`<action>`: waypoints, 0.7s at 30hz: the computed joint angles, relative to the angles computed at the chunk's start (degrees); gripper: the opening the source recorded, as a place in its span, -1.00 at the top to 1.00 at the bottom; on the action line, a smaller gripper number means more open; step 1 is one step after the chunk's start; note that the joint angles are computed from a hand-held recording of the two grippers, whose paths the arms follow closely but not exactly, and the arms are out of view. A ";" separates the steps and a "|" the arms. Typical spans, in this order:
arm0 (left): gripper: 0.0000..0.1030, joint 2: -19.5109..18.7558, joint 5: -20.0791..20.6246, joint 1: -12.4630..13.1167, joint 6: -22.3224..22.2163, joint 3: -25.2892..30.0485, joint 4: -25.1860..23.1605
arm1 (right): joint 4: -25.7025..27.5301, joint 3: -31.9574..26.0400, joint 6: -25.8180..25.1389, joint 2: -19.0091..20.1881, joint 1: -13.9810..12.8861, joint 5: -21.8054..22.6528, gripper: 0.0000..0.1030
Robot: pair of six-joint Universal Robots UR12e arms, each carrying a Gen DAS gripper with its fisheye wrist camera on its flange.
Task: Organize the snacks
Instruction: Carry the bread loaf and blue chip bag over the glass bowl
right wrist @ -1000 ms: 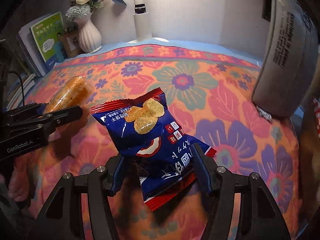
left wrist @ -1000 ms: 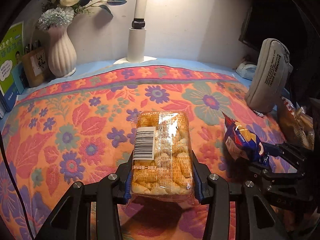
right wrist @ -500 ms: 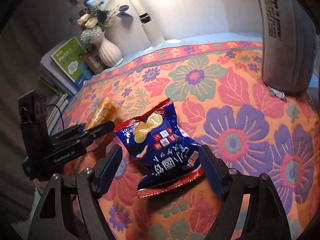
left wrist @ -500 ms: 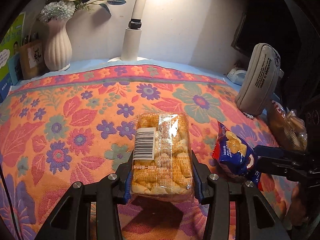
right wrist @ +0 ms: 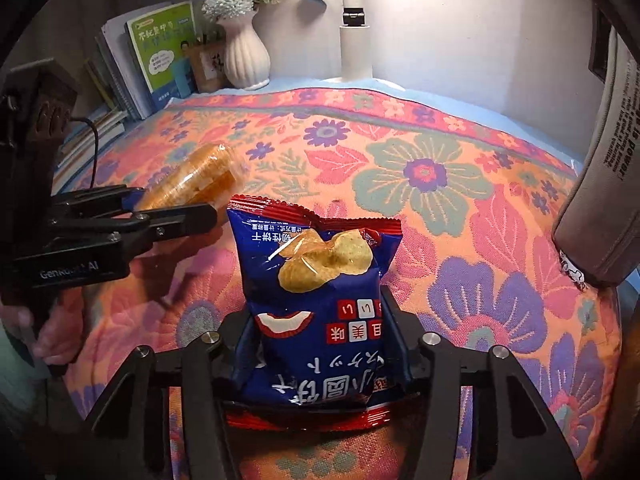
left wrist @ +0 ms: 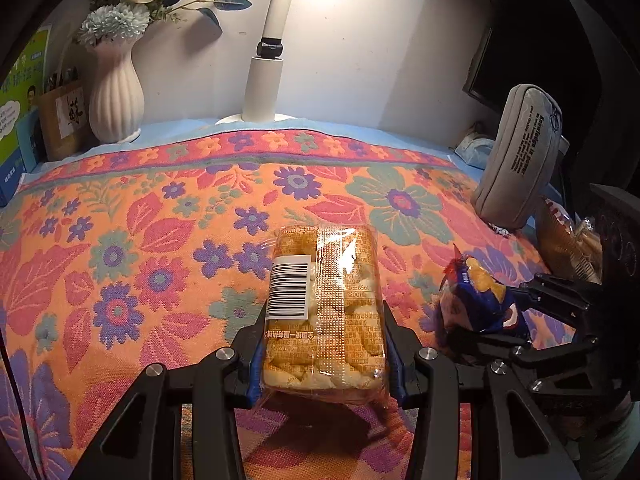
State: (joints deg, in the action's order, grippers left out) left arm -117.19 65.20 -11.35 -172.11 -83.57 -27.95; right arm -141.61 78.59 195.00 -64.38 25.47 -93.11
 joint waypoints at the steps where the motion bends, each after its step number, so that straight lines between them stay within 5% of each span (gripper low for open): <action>1: 0.13 0.06 0.78 -0.19 0.25 -0.01 0.03 | -0.25 0.31 0.85 -0.30 0.01 0.00 0.03; 6: 0.13 0.68 3.44 -1.37 1.73 -0.02 -0.01 | -2.88 3.05 3.52 -3.17 0.63 -2.40 0.04; 13: 0.13 2.58 -2.69 -4.35 4.76 1.16 1.35 | -8.48 8.19 6.80 -9.59 -0.31 -8.78 0.03; 21: 0.13 1.73 -7.16 -10.91 12.11 6.64 -0.81 | -9.05 14.82 11.88 -17.29 -2.39 -22.26 0.03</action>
State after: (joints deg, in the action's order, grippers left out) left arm -115.47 58.04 -22.26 -160.00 -76.93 -28.76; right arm -150.66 93.41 206.88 -81.68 23.08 -115.37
